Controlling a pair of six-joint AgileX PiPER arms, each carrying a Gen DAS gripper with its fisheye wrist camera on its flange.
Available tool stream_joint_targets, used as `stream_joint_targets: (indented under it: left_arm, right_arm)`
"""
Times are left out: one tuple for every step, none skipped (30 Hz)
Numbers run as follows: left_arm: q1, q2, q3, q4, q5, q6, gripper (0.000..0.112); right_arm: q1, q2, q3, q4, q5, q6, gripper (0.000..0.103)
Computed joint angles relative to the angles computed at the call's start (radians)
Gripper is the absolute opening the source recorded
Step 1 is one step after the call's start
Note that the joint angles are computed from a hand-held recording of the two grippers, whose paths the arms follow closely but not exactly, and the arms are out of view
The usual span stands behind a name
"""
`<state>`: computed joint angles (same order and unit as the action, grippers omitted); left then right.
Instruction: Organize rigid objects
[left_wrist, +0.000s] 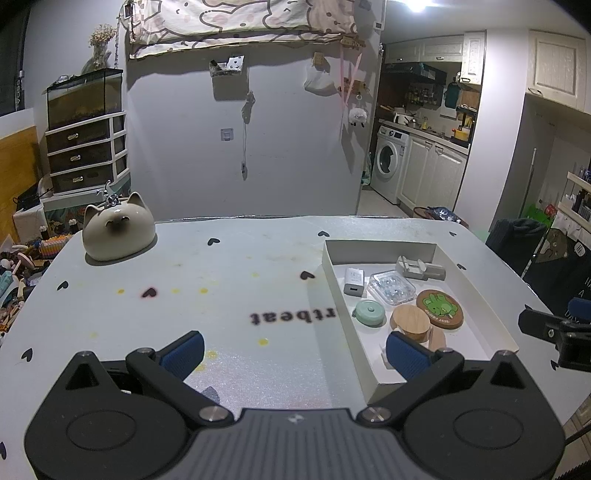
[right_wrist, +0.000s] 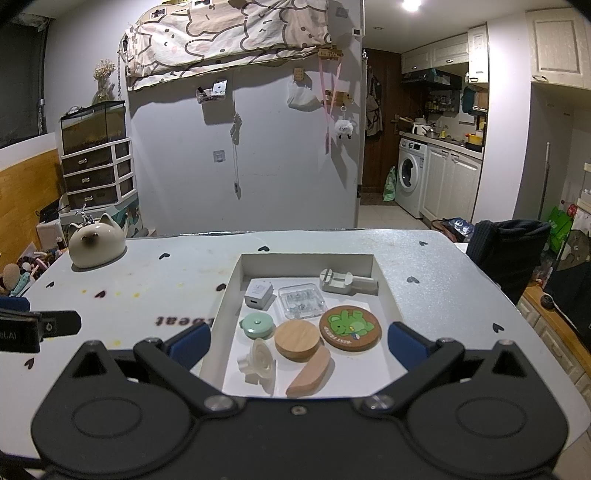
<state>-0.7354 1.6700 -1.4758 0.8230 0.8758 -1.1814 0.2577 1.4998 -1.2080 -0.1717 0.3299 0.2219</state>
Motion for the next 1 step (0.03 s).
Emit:
stream_joint_targets:
  left_arm:
    - [0.0,0.0,0.0,0.0,0.0,0.0,0.103]
  right_arm:
    - [0.0,0.0,0.0,0.0,0.0,0.0,0.103]
